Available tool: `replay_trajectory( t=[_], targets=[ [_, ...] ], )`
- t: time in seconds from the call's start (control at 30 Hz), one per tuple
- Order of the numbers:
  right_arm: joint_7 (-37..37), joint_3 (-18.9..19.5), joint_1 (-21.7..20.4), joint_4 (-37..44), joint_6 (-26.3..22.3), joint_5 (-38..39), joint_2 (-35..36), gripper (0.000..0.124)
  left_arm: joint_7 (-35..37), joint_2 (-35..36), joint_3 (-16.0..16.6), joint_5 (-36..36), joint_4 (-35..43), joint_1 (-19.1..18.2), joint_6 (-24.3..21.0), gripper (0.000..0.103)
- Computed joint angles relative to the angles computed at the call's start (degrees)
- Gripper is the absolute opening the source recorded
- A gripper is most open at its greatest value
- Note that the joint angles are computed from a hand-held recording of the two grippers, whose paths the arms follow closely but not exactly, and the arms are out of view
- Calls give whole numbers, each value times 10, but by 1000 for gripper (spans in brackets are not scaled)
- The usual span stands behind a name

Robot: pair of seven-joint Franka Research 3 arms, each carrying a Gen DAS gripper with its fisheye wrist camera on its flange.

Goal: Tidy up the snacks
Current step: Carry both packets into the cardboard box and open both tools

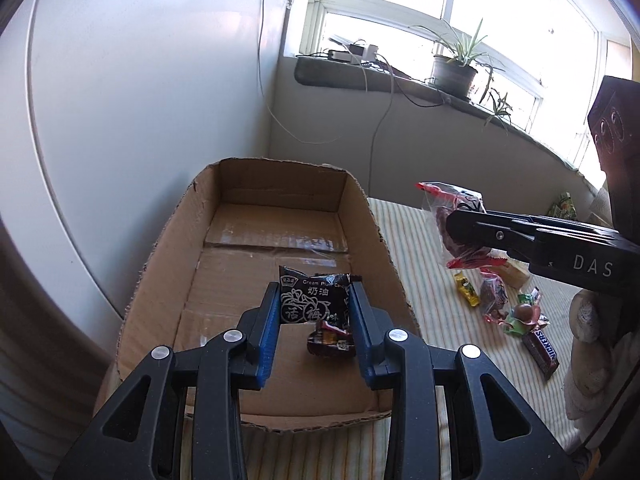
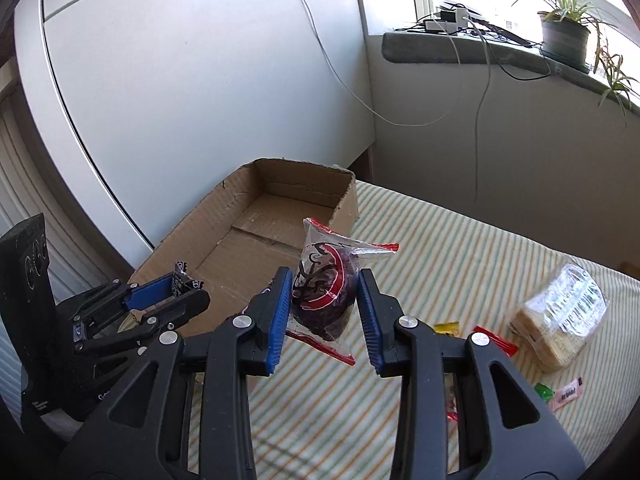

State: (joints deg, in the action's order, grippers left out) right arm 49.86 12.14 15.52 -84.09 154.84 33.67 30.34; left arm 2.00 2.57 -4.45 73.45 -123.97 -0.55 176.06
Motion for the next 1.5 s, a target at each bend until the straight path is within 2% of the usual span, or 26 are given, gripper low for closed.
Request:
replay_trajectory(
  t=[0.23, 0.5, 0.67, 0.77, 0.8, 0.9, 0.93, 1.13, 1.5],
  targets=[
    [34, -13, 35, 84, -35, -49, 59, 34, 4, 4, 6, -2, 3, 7, 4, 31],
    [70, -18, 51, 161, -73, -86, 115, 34, 9, 6, 11, -9, -2, 11, 11, 31],
    [76, -17, 54, 176, -78, -95, 128, 35, 13, 9, 12, -14, -3, 11, 11, 33],
    [74, -16, 53, 173, -71, -97, 126, 36, 22, 7, 12, -24, -6, 10, 10, 34],
    [72, -15, 53, 171, -70, -97, 125, 37, 25, 6, 11, -29, -6, 9, 6, 39],
    [65, -11, 51, 153, -52, -93, 114, 57, 19, 6, 12, -28, -5, 9, -1, 57],
    [62, -9, 50, 144, -42, -90, 109, 64, 12, 5, 12, -22, -5, 8, -2, 58],
    [55, -5, 43, 124, -28, -80, 93, 76, 11, -1, 8, -21, -10, 10, -4, 58],
    [28, 5, 22, 44, 12, -50, 36, 78, -29, -18, -4, 17, -14, 10, -4, 58]
  ],
)
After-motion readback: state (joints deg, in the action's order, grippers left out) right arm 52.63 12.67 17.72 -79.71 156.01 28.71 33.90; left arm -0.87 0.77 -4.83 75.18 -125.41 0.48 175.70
